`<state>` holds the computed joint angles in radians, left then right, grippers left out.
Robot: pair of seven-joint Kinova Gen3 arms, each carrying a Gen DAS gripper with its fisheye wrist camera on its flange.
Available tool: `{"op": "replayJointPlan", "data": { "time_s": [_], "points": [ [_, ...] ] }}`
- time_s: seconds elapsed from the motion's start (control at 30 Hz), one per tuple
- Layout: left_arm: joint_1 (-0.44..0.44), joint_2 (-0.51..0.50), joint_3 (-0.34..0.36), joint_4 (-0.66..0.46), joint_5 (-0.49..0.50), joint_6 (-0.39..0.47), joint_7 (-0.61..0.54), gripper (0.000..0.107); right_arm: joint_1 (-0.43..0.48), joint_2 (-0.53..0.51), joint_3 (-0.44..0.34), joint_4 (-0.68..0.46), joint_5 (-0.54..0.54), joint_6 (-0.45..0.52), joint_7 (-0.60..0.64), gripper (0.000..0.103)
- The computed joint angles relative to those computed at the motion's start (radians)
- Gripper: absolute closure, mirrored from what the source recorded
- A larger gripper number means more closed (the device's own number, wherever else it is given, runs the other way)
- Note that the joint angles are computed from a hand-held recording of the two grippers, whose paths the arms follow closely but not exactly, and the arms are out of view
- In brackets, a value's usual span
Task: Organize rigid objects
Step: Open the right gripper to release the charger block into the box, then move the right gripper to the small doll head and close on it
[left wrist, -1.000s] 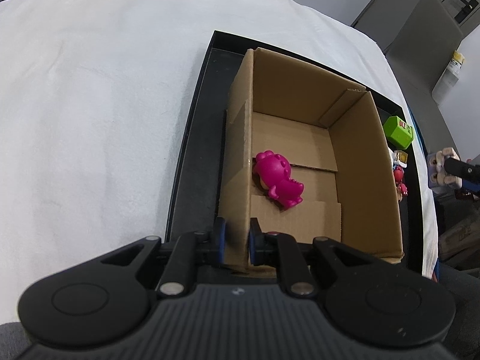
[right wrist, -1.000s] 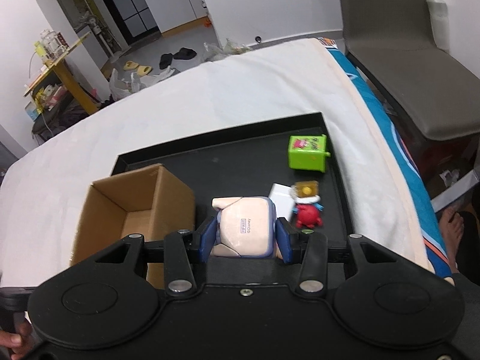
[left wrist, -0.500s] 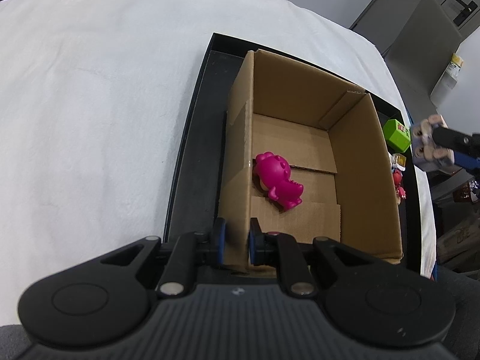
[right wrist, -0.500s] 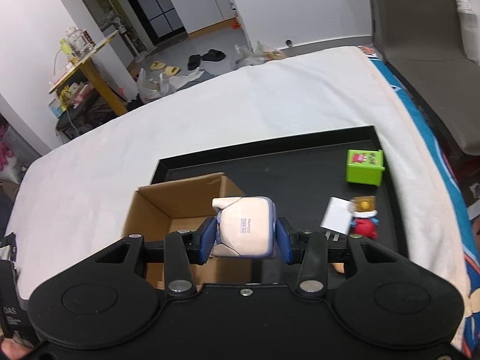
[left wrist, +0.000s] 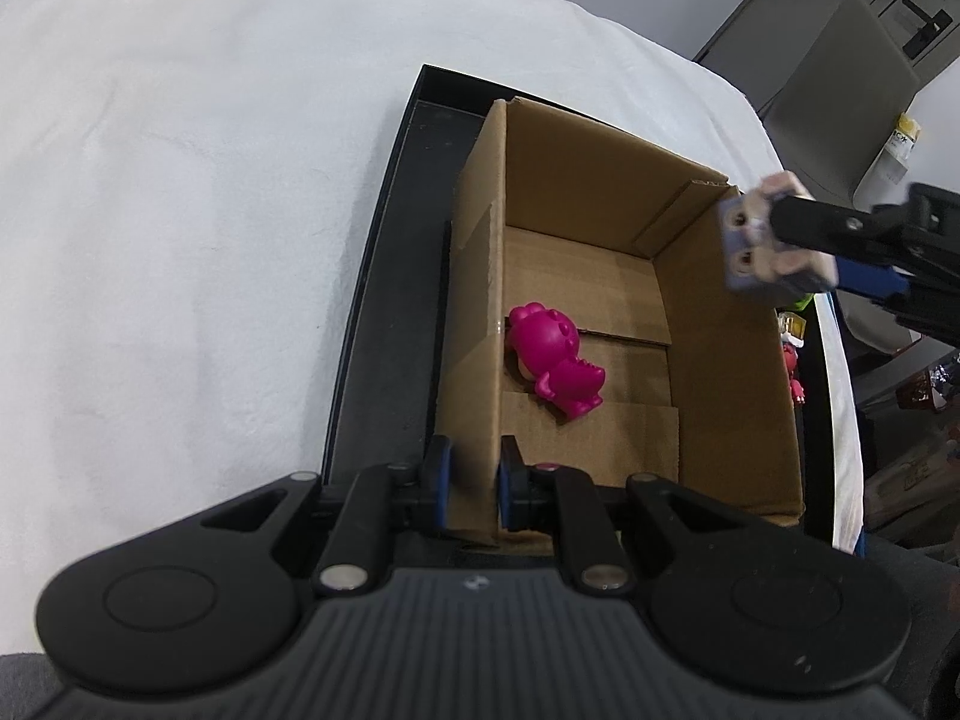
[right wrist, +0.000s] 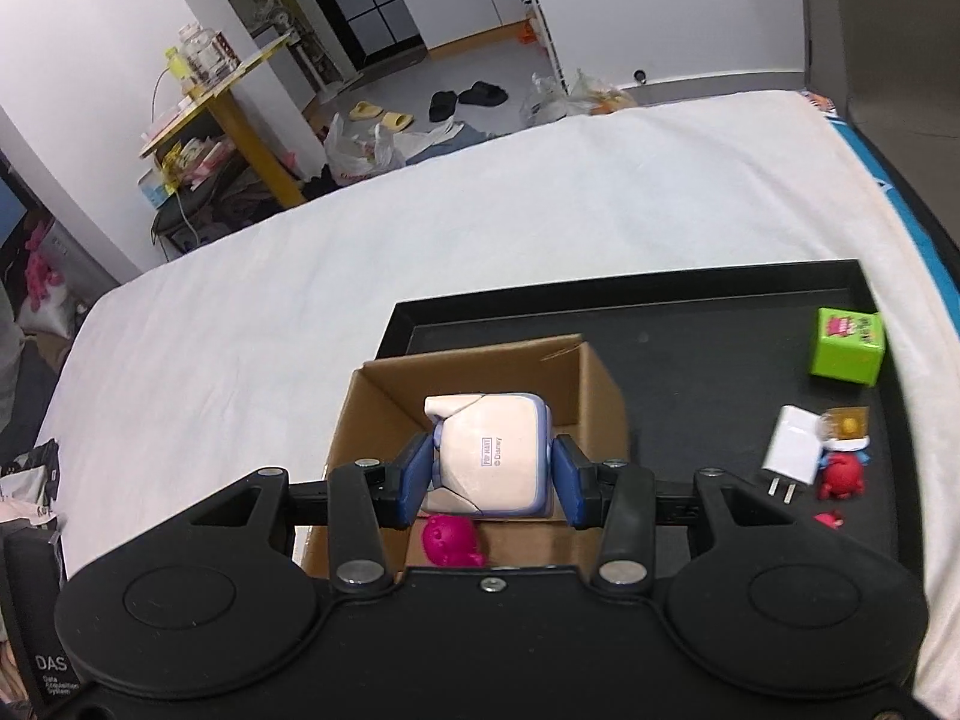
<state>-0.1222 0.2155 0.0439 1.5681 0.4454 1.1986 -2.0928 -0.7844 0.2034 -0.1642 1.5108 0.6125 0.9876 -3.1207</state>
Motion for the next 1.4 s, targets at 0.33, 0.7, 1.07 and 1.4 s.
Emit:
{"op": "replayJointPlan", "data": {
  "time_s": [0.33, 0.7, 1.07, 1.4],
  "points": [
    [-0.005, 0.006, -0.001, -0.005, 0.011, 0.009, 0.001, 0.093, -0.010, 0.072, 0.018, -0.060, -0.043, -0.023, 0.066, 0.060],
    [-0.022, 0.021, -0.001, -0.018, 0.036, 0.034, 0.020, 0.092, -0.055, 0.111, 0.073, -0.098, -0.026, -0.043, 0.064, 0.035],
    [-0.019, 0.010, -0.002, -0.010, 0.031, 0.022, 0.029, 0.091, -0.048, 0.060, 0.039, -0.076, -0.036, 0.021, 0.076, 0.023],
    [-0.011, 0.007, -0.002, -0.010, 0.020, 0.016, 0.031, 0.091, -0.013, -0.012, 0.000, -0.012, -0.054, 0.021, 0.048, 0.022]
  ]
}}
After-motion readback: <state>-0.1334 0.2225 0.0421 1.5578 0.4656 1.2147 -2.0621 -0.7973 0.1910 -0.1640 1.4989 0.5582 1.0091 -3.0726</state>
